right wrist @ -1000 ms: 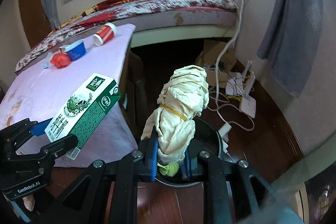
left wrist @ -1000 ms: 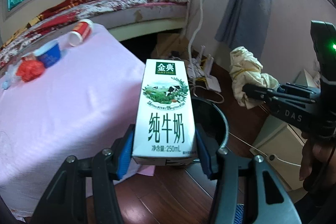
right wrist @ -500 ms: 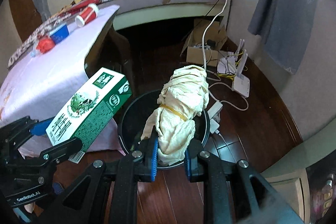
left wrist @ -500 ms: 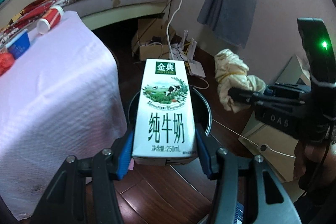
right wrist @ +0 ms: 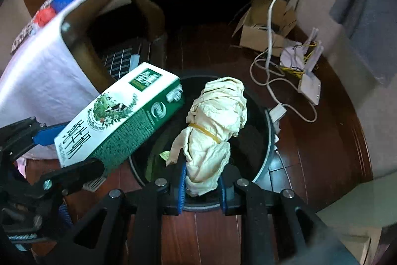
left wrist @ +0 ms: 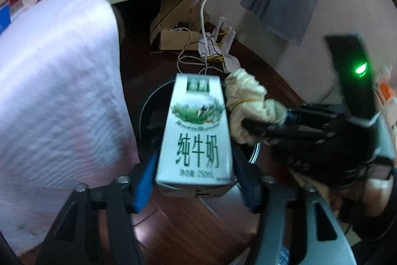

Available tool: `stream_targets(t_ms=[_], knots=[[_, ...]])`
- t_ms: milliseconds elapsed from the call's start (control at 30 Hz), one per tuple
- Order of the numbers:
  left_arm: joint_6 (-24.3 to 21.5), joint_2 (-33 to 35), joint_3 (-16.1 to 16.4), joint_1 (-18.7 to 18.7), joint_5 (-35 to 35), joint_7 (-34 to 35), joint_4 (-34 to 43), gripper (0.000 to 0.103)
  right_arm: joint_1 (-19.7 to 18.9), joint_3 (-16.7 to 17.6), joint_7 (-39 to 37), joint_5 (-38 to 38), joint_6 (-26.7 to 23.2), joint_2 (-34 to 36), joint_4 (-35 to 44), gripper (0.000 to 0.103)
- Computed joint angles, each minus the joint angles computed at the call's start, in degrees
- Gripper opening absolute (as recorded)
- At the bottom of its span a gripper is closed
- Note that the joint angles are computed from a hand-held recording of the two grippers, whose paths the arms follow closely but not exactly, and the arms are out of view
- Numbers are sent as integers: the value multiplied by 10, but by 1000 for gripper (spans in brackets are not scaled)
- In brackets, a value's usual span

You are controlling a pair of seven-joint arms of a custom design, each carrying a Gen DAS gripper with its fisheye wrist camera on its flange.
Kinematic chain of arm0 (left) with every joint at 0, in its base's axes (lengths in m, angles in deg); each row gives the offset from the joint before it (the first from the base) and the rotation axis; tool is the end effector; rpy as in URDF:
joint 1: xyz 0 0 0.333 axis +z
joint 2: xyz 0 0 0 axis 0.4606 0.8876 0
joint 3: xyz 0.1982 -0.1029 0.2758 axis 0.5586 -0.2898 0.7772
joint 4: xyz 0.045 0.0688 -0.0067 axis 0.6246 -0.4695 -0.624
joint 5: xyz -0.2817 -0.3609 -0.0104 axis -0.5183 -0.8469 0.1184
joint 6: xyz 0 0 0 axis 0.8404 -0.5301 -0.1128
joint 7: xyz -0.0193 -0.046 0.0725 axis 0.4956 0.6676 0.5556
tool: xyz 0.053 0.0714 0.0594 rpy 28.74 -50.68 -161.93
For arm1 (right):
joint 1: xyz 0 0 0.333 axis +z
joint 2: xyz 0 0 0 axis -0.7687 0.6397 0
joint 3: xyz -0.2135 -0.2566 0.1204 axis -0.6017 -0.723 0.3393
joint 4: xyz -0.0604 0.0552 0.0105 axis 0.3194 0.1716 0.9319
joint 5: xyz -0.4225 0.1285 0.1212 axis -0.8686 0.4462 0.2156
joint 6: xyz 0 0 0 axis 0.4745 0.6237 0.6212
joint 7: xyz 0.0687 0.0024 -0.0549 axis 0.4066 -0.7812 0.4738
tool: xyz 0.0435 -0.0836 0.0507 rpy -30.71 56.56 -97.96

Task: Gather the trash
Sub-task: 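Carry the carton and paper wad over the black bin and release both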

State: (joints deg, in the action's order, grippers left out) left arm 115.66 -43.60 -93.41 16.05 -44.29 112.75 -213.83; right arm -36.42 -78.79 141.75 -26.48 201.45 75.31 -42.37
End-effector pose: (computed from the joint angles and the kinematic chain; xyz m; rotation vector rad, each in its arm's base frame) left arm 0.5693 -0.2259 0.4851 -1.8796 2.1041 -0.8419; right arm 0.6382 0.1947 0.4566 -2.2807 1.4794 -0.3423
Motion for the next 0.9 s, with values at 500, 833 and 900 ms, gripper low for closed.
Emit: stream_targets(t_ms=[500, 833, 900], knots=[[-13, -66, -8, 26, 149, -157, -46, 96, 2, -9, 184, -183, 18, -53, -42, 103], [-17, -158, -7, 44, 179, -183, -84, 96, 9, 11, 226, -182, 30, -118, -59, 103], [-16, -171, -8, 51, 184, -190, -91, 96, 12, 17, 233, -179, 38, -130, -63, 103]])
